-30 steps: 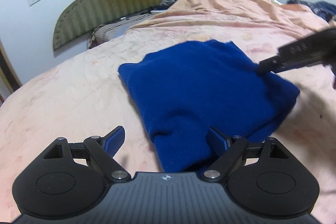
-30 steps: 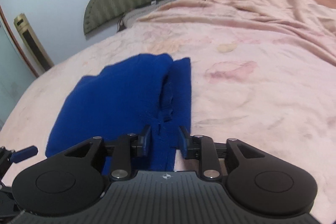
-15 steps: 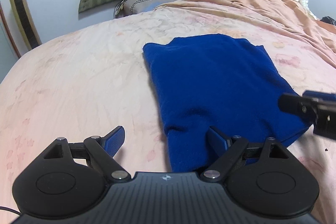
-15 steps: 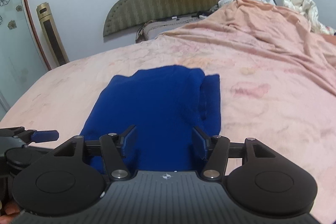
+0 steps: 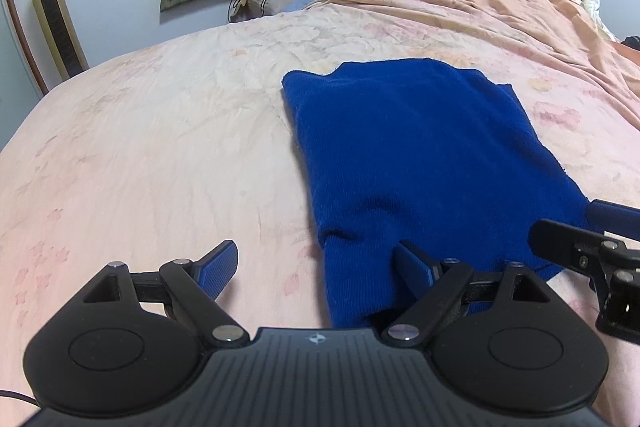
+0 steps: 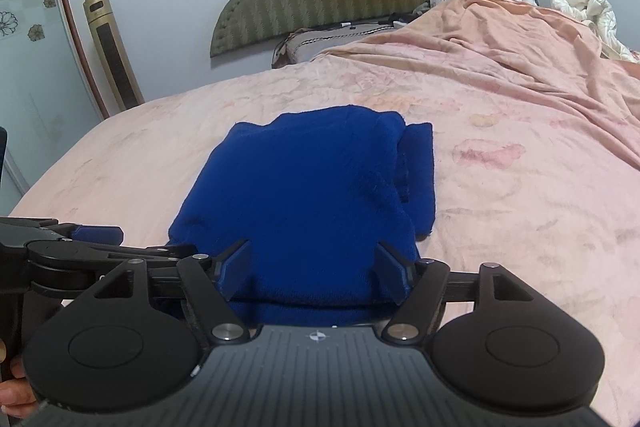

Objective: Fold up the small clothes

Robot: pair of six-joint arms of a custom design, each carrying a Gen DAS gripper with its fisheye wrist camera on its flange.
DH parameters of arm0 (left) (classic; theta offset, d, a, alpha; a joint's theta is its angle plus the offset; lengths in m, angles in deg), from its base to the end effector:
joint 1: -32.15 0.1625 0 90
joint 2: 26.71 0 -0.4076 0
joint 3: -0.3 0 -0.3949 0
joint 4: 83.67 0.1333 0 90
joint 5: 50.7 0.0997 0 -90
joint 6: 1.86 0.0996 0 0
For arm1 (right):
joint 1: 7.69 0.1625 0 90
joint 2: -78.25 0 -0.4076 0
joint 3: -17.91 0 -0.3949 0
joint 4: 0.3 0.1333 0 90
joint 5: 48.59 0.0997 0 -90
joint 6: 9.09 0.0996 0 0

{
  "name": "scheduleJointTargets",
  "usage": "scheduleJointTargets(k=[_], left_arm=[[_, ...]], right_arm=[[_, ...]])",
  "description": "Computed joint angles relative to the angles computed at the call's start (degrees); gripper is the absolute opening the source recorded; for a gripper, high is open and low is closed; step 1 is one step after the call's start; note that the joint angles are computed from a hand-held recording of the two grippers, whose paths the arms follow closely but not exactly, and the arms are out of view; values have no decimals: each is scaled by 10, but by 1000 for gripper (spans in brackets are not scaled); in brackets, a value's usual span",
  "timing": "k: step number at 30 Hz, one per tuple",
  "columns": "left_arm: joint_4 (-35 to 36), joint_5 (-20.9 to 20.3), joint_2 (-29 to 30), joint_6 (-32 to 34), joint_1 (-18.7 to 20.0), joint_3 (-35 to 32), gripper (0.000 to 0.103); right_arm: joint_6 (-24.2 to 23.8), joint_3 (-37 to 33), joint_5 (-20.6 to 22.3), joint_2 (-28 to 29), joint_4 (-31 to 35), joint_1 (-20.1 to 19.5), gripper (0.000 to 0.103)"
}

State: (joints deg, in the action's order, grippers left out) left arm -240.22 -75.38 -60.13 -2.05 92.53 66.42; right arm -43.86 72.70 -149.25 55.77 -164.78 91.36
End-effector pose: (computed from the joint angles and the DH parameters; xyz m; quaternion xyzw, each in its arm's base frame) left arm -0.1902 -0.7874 0.1947 0.0526 0.8189 -0.3696 0.4359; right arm 0.2471 -0.8213 0.1017 0.3157 -0.8744 0.3299 0.1642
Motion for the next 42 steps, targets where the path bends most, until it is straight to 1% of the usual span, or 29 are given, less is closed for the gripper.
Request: scheduleJointTargets(k=[4,7,17,42], left_arm=[[6,1,0,-4,-1,1,86],[8,2,0,-5,-1,1,86],[11,9,3,-9,-2,-1,86],[30,15,7,-17,-4,-5,86]], right_arm=[[4,7,5,-4,2,-2,79],[5,11,5,-6,2,-3,80],[-1,27,6,-14,-14,-3,80],[-1,35,3,-18,-16,-4,82]])
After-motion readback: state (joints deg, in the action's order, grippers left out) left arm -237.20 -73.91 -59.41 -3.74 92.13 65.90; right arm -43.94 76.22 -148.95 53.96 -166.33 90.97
